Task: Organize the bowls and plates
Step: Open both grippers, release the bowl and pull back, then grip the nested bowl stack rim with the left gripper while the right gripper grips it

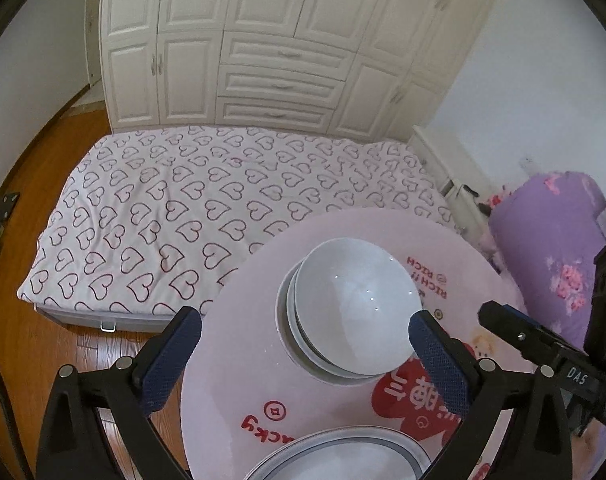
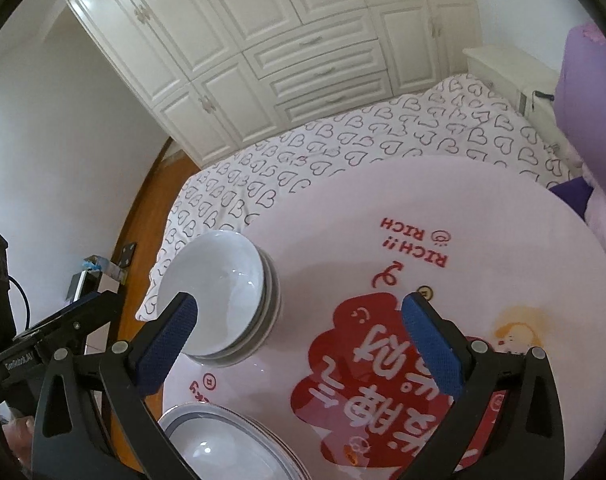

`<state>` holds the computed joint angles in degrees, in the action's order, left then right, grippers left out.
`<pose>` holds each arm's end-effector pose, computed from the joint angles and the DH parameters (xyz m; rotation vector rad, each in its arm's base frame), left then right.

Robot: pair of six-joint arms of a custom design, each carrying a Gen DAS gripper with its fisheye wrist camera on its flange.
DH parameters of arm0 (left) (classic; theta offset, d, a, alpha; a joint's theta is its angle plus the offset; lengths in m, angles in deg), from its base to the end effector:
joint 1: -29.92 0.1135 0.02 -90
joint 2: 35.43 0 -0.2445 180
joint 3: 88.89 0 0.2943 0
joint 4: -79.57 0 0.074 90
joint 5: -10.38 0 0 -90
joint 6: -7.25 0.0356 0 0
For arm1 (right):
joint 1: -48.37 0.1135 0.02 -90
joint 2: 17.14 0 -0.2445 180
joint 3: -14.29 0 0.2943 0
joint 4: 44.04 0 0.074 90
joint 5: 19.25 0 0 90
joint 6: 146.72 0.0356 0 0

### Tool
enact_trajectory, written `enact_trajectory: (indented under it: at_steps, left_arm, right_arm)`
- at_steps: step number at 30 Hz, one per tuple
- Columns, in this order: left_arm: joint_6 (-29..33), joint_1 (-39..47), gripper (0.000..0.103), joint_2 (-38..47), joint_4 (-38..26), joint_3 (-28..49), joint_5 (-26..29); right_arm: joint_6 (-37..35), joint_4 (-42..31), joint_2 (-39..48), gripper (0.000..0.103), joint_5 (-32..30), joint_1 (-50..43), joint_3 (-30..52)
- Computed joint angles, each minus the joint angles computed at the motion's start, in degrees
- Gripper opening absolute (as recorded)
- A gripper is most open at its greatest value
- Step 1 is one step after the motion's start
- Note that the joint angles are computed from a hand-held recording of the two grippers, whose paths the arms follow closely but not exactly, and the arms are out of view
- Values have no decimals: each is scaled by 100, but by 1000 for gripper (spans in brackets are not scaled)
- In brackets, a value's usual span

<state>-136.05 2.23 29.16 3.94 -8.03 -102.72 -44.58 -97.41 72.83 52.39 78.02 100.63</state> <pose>0.2296 -0.1047 0.3250 -0.6853 2.3884 -0.0558 0.3180 0.1939 0.2490 -0.5258 2.5856 0.6763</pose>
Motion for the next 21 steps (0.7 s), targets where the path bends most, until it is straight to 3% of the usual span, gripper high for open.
enact_trajectory:
  at_steps: [7, 11, 15, 21]
  left_arm:
    - [-249, -324, 102, -324, -151, -224, -312]
    - [-281, -250, 102, -389, -144, -310, -207]
    - [-168, 54, 102, -457, 54, -518, 160]
    - [317, 972, 102, -193, 490, -555, 1131]
  right_arm:
    - [-160, -101, -377, 103, 12, -209, -168]
    - [-250, -167, -370, 103, 33, -276, -166]
    - [-254, -207, -155, 103, 44, -246, -91]
    - [-244, -243, 329, 103, 25, -41, 100]
